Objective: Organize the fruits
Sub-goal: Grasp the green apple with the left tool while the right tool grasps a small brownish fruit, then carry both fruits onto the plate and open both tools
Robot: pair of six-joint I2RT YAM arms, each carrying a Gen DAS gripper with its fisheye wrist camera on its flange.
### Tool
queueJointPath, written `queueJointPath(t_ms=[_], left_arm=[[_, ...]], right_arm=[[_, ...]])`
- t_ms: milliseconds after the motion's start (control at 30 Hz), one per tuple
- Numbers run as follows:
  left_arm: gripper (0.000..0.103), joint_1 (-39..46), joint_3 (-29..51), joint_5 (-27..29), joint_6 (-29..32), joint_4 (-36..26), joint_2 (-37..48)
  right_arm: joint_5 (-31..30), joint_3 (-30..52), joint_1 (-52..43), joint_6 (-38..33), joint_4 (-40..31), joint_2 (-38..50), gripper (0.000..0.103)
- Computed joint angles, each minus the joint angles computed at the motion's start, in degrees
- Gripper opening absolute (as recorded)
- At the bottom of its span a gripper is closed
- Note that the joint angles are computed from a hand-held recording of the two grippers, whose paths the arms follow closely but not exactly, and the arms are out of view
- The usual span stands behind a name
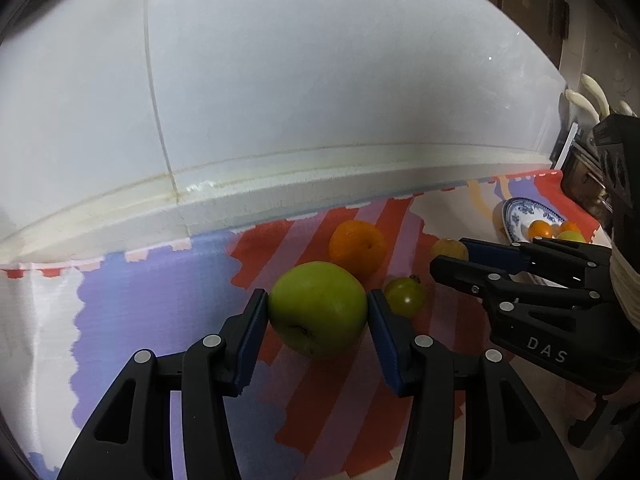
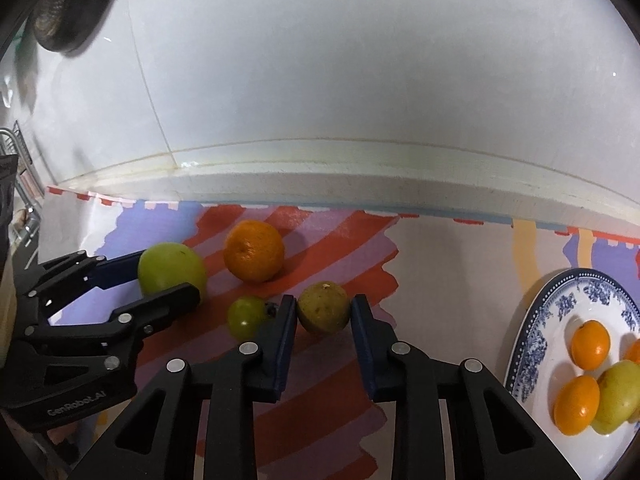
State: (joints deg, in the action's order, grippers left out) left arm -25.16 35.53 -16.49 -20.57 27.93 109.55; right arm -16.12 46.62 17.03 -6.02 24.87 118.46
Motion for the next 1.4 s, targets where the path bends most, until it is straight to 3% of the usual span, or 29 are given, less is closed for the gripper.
queueJointPath(t_ms=[400, 700, 1033, 1400], left_arm=[[0.049, -11.0, -6.1, -9.5, -6.0, -8.3, -17.7], [0.049, -22.6, -4.6, -16.5, -12.0, -16.8, -24.6], [0.049, -33.2, 2.8, -22.4, -16.3, -24.4, -23.3], [0.049, -37.3, 12.7, -23.5, -17.2, -25.3, -14.3]], right_arm=[[-2.9, -15.3, -2.2, 0.5, 3.3, -19.4, 0.029], [-8.1, -25.1, -10.0, -1.6, -2.7, -38.2, 0.029], [-17.7, -30.3, -24.5, -6.8, -16.2, -57.4, 0.029], [-27.9, -28.4, -42.1, -18.1, -25.6, -58.1, 0.029]])
